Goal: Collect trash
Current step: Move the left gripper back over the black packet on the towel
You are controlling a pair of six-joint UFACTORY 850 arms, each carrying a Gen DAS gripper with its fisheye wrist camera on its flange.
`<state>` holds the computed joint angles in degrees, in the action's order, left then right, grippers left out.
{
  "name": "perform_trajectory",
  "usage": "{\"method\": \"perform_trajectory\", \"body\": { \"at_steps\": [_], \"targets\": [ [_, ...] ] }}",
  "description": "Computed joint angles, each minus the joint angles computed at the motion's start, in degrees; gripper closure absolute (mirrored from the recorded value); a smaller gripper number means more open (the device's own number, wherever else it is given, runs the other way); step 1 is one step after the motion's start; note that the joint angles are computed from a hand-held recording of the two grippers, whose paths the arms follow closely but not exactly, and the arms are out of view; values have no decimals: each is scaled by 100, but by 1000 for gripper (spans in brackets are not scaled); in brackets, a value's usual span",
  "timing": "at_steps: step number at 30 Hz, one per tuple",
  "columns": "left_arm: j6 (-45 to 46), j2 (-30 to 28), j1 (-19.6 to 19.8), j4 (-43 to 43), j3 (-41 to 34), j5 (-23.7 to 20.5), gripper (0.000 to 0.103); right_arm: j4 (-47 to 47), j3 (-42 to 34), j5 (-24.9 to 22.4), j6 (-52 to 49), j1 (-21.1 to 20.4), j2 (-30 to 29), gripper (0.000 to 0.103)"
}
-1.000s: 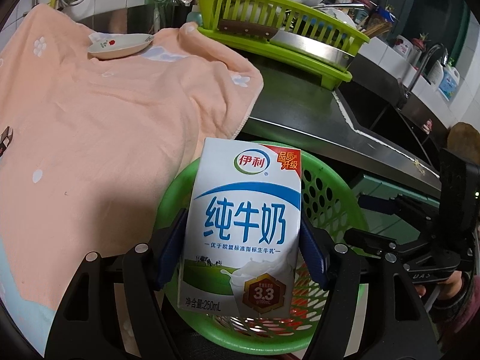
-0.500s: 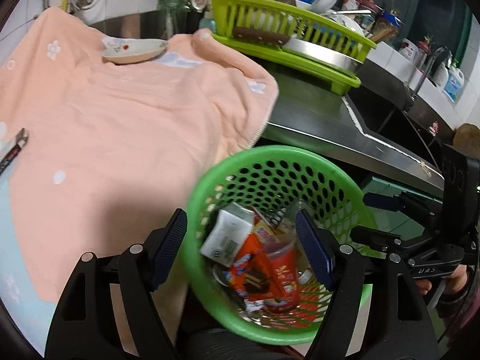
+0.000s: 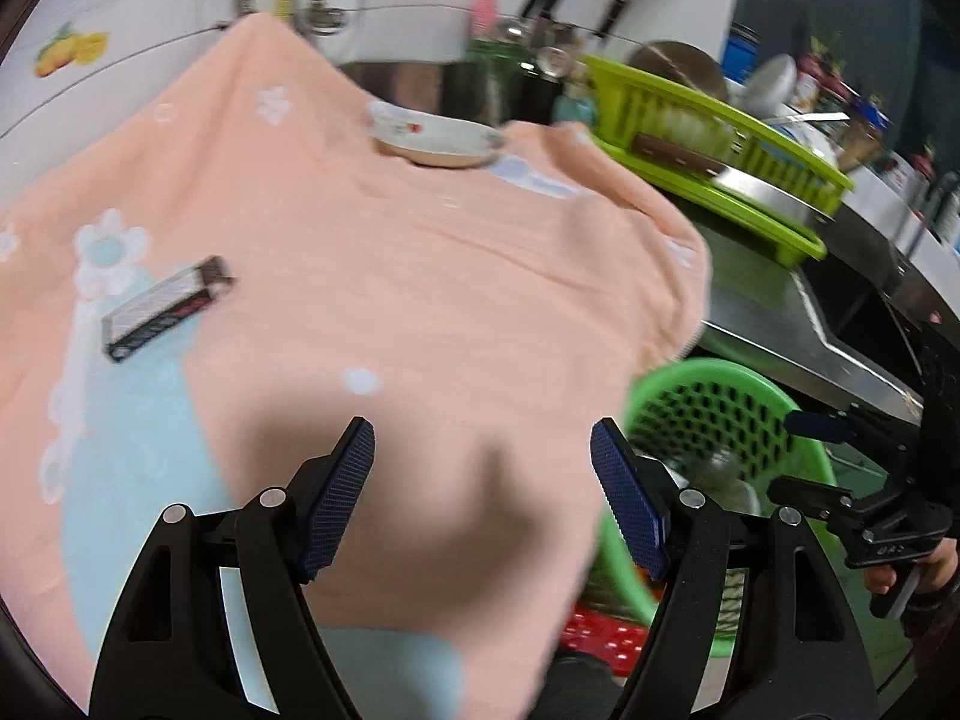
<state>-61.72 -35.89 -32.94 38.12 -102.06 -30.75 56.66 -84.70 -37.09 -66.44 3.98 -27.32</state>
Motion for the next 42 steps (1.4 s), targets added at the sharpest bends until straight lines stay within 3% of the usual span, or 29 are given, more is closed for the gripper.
{"method": "perform_trajectory", "body": {
  "at_steps": [8,17,26,35,42],
  "targets": [
    [-348,305,365,407,346,-304,29,-111,-660,-258,71,434,-343,27],
    [424,270,887,157,336,-539,29,-451,-1554,-567,287,917,-874,27],
    [1385,-57,1457,-349,6,-332,26,-786,-2512,-922,633,1183,-1552,27],
    [2483,-596,1760,-756,-637,-358,22,-1103,-3784,-1299,1087,1366,-2362,27],
    [3067,-884,1953,-1313,-935,-325,19,-1300,-4238,-1448,1288,1450,-2678,27]
  ]
}}
